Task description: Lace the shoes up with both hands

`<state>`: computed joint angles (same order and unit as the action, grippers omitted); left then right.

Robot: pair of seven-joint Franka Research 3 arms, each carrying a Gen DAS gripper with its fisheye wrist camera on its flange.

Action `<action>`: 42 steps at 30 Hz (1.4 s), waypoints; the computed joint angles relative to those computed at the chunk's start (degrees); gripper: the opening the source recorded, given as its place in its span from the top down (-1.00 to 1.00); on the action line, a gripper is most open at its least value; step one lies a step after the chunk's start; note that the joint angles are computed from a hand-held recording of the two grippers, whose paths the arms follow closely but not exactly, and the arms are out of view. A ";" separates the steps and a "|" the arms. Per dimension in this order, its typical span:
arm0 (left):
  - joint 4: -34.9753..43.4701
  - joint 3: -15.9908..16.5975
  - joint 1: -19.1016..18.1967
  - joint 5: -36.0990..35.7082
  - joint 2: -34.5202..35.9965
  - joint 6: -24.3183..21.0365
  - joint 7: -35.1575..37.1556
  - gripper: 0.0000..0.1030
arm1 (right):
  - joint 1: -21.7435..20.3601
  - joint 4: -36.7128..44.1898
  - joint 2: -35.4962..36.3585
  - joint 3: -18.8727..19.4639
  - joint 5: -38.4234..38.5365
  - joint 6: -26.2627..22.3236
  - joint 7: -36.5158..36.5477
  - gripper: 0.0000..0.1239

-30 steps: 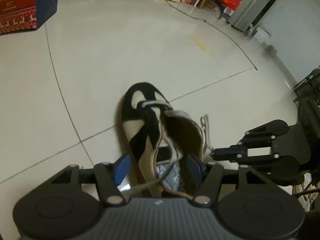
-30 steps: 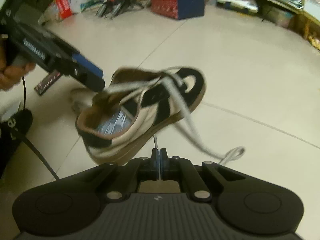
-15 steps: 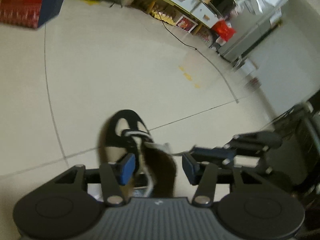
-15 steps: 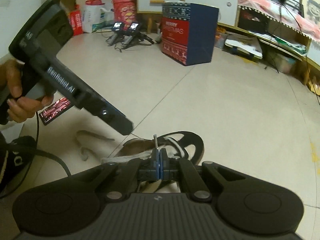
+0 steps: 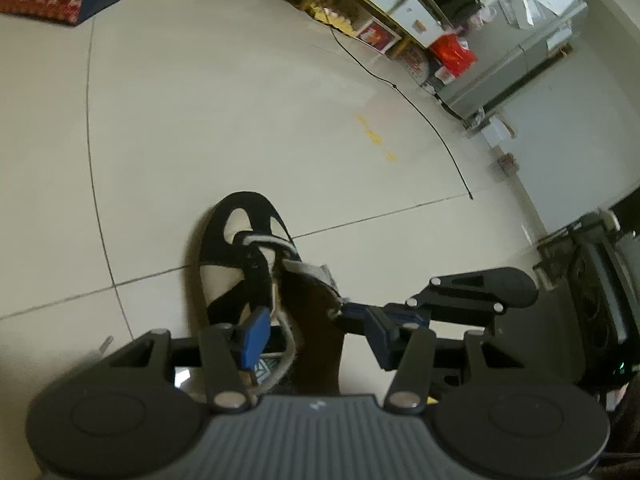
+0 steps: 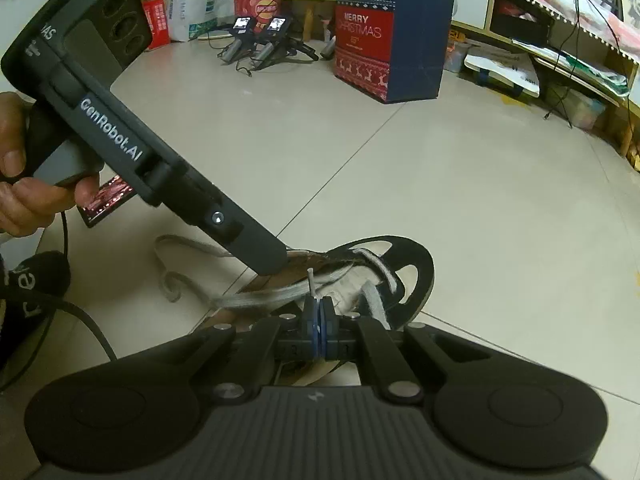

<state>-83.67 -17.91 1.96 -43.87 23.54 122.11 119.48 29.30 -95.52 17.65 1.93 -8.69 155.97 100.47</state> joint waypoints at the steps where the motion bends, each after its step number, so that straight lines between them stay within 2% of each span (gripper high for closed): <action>1: 0.20 0.00 -0.02 -0.04 0.21 -0.18 -0.36 -0.03 | 0.09 -0.36 -0.23 -0.09 -0.05 0.26 0.34 0.97; 11: -0.13 -0.45 0.63 -1.63 0.00 0.84 3.52 -0.02 | 0.57 0.25 0.32 -0.34 -1.56 0.16 2.76 0.97; 20: 1.23 -0.89 0.37 -2.33 1.88 -0.18 3.46 0.23 | 0.79 0.55 0.44 -0.33 -1.42 0.55 1.23 0.97; 28: 1.45 -1.36 0.76 -3.90 2.05 -0.69 3.87 0.24 | 0.65 0.04 0.10 -0.17 -0.62 0.83 1.67 0.97; 31: 1.43 -1.42 0.81 -4.46 2.06 -0.68 3.79 0.24 | 0.40 0.48 0.35 0.40 -0.10 0.37 -0.25 0.97; 42: 1.63 -1.30 0.95 -5.55 2.18 -0.72 3.26 0.24 | 0.74 -0.28 -0.07 -0.43 -1.22 0.85 3.46 0.97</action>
<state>-82.04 -19.21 2.90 -49.42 25.72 121.39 122.75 30.03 -95.80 17.58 1.50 -9.90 156.82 103.94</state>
